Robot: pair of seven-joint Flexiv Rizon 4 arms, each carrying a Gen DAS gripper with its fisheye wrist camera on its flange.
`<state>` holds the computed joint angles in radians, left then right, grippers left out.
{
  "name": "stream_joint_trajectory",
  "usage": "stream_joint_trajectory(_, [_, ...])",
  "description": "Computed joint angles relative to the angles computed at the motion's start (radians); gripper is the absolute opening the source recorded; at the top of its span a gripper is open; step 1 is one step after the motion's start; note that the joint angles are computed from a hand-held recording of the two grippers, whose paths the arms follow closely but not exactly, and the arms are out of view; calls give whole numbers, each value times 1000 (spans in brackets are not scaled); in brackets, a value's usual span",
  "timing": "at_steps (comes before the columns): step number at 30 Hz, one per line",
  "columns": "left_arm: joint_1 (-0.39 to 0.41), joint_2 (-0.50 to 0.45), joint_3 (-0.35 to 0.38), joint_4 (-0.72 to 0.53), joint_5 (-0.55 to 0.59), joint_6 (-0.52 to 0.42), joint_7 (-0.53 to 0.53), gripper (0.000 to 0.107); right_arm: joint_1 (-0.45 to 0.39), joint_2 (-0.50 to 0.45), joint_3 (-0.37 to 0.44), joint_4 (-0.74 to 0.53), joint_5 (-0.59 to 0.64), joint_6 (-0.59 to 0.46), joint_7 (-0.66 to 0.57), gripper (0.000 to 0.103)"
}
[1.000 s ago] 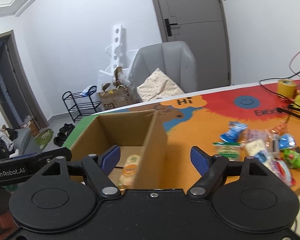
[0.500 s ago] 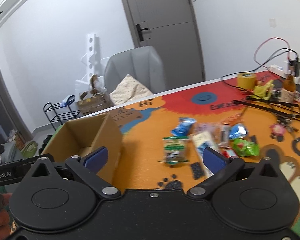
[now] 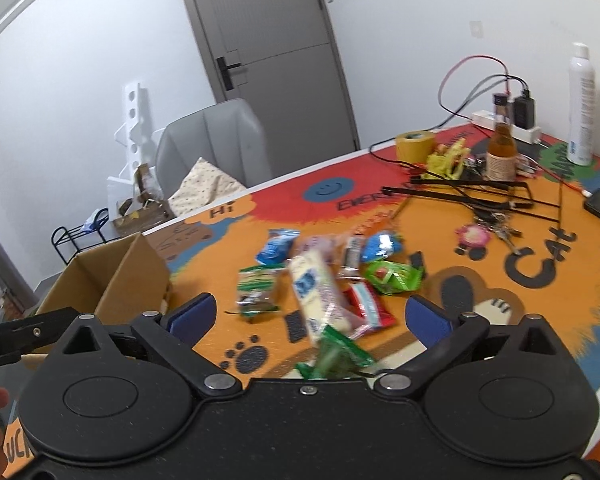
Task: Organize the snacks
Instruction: 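Move the right gripper back to the table and grasp the green wrapped candy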
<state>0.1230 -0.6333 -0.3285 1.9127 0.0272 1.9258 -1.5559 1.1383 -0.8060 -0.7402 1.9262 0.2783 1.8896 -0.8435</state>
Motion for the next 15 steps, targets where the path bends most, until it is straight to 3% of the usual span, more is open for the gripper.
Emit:
stream_joint_trajectory(7, [5, -32, -50, -26, 13, -32, 16, 102, -40, 19, 39, 33, 18, 27, -12, 103])
stream_joint_trajectory(15, [-42, -67, -48, -66, -17, -62, 51, 102, -101, 36, 111, 45, 34, 45, -43, 103])
